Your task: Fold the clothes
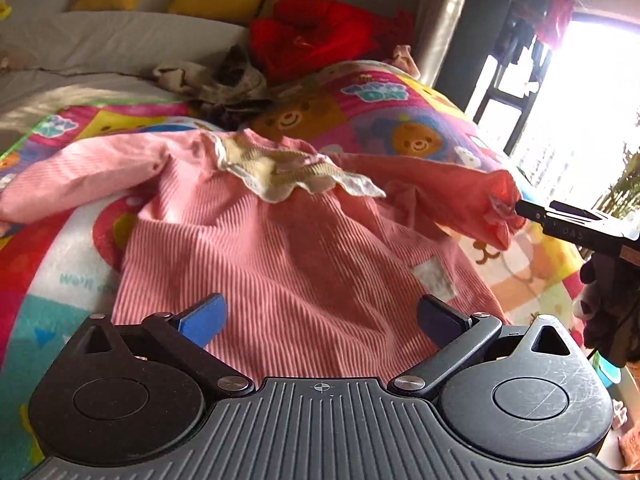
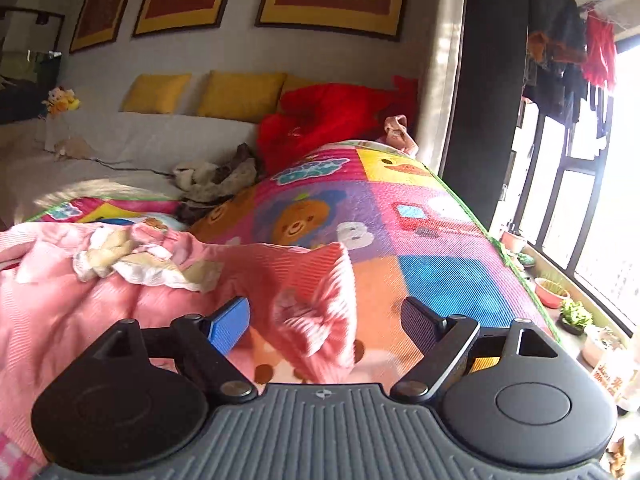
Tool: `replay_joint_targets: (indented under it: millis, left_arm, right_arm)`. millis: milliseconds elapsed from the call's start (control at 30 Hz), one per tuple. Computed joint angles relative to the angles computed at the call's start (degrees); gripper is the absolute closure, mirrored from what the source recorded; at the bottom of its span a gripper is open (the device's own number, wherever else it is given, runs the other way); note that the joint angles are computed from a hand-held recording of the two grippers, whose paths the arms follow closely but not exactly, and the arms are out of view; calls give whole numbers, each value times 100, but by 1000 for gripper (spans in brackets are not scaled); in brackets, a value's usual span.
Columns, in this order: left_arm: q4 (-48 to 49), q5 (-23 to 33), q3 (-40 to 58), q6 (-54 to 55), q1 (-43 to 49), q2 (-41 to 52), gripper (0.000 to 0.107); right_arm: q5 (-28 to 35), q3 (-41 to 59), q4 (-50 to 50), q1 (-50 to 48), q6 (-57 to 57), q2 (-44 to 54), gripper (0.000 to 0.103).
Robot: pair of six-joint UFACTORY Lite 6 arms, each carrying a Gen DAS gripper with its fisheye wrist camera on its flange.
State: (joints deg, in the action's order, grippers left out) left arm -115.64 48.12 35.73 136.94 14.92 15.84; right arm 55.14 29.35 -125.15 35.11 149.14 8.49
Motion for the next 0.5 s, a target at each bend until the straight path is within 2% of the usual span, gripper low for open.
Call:
replay_joint_targets:
  millis: [33, 67, 133, 167, 267, 333, 433, 500]
  left_arm:
    - [-91, -11, 179, -23, -40, 146, 4]
    - [-179, -25, 362, -49, -79, 292, 4]
    - [-231, -86, 798, -206, -162, 735, 4]
    - [-201, -123, 995, -313, -198, 953, 4]
    - [-229, -196, 1238, -258, -292, 1395, 4]
    - [-271, -80, 1169, -51, -294, 1432, 4]
    - [-265, 44, 1113, 74, -260, 1473, 4]
    - [-242, 103, 1084, 70, -219, 1477, 4]
  right_arm:
    - [-323, 140, -351, -279, 42, 62, 20]
    - [-809, 384, -793, -615, 89, 192, 26]
    - [-1744, 998, -1269, -1032, 5, 467, 67]
    - [-2277, 1359, -1461, -1216, -39, 591, 93]
    - [-2963, 2260, -1956, -1506, 383, 546, 94]
    - [-3338, 3030, -2564, -1693, 1228, 527, 94]
    - [-3852, 4514, -3061, -1686, 1891, 1139, 94]
    - [-4213, 5565, -2810, -1522, 1720, 1886, 94]
